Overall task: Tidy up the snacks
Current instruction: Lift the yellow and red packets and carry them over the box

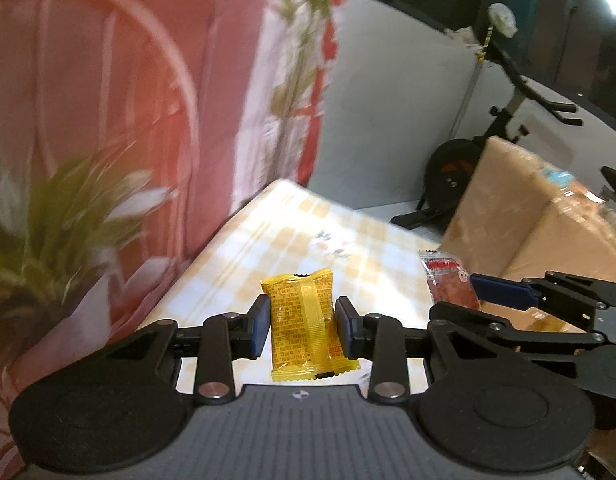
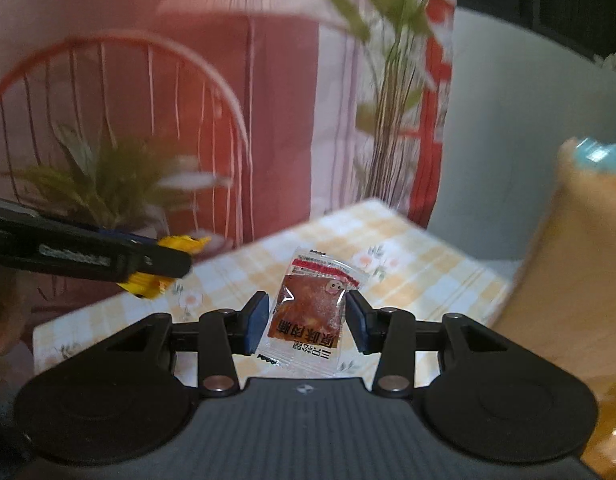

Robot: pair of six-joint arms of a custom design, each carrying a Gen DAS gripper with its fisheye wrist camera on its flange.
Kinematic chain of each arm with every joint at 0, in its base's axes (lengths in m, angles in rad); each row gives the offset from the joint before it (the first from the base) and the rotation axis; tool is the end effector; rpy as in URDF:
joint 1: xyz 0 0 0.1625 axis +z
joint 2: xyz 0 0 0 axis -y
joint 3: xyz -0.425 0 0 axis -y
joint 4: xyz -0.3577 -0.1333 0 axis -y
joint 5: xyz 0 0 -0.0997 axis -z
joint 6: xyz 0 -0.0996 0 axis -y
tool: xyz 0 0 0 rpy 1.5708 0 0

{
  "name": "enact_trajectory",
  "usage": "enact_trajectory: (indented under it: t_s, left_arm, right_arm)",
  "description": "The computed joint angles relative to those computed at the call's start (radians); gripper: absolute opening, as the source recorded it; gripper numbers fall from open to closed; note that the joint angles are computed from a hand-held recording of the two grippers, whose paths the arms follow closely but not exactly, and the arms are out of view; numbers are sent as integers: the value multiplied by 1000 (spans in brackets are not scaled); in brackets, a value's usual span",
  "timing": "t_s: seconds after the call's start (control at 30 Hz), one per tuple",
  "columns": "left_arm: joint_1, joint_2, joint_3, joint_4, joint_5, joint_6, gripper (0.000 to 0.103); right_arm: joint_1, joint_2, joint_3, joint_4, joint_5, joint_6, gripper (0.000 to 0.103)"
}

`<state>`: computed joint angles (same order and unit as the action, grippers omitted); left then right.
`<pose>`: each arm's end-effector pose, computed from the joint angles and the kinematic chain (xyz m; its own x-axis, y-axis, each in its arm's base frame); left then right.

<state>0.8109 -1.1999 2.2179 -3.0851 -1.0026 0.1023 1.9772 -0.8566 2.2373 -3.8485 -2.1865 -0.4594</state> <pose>-0.1879 -0.4691 0.2278 -0.7215 0.4579 -0.5193 0.6830 0.5938 -0.4254 0.2561 -0.4033 0.1596 -0.7227 -0.1718 0.6695 -0.6327 0.5544 -0.5407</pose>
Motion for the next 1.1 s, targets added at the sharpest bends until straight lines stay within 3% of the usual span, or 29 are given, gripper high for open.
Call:
enact_trajectory:
  t_s: [0.27, 0.57, 0.73, 0.87, 1.1]
  left_arm:
    - [-127, 43, -14, -55, -32, 3, 37]
    - [-249, 181, -98, -113, -161, 2, 37]
    - [-296, 315, -182, -134, -209, 21, 37]
    - [-314, 410, -244, -132, -239, 38, 37]
    - [-320, 523, -312, -119, -201, 46, 37]
  right_arm:
    - [56, -148, 80, -84, -40, -38, 45]
    - [53, -384, 169, -156, -134, -134, 45]
    - [3, -518, 205, -153, -178, -191, 45]
    - [-64, -605, 232, -119, -182, -189, 45]
    - [-170, -691, 264, -23, -162, -141, 46]
